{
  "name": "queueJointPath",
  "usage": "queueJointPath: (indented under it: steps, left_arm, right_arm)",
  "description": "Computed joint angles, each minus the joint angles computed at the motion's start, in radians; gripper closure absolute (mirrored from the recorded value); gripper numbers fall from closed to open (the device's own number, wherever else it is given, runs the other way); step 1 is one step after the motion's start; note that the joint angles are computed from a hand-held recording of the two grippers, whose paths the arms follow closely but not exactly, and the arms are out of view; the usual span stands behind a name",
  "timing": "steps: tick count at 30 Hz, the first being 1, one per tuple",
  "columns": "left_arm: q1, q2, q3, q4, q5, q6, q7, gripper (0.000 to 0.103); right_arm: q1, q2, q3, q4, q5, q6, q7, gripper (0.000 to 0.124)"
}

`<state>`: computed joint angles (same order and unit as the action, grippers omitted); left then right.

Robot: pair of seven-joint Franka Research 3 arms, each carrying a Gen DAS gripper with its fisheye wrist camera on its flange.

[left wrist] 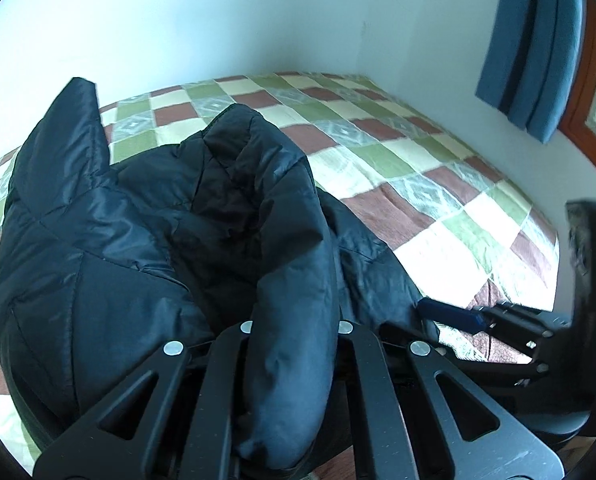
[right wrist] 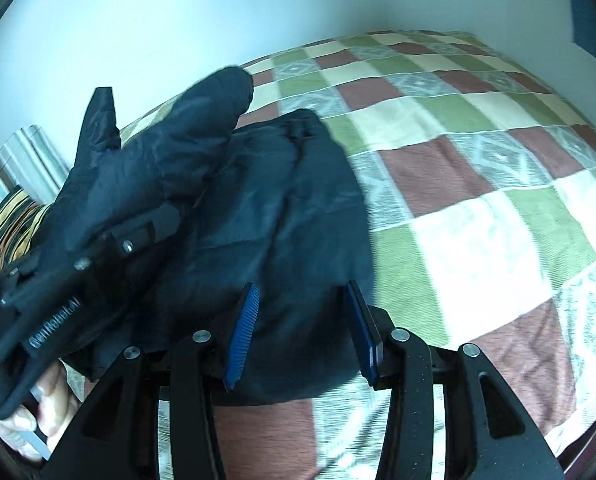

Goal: Fold large clothes
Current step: 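Lower the jacket bundle onto the bed and open both grippers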

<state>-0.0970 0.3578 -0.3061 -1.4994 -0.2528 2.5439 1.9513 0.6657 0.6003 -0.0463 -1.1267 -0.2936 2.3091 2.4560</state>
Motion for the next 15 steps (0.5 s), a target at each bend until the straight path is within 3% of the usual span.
queueJointPath:
  steps: [4, 12, 15]
  left_arm:
    - [-0.032, 0.023, 0.007, 0.018, 0.047, 0.0, -0.03, 0.098]
    - [-0.09, 0.054, 0.027, 0.031, 0.163, 0.02, -0.121, 0.098]
    - [-0.085, 0.037, 0.024, 0.02, 0.177, 0.016, -0.146, 0.096]
  right_arm:
    - [0.004, -0.067, -0.031, -0.102, -0.054, 0.001, 0.064, 0.079]
    - [-0.044, -0.137, -0.01, -0.214, -0.091, 0.024, 0.126, 0.079]
    - [-0.054, -0.151, -0.003, -0.232, -0.099, 0.031, 0.133, 0.079]
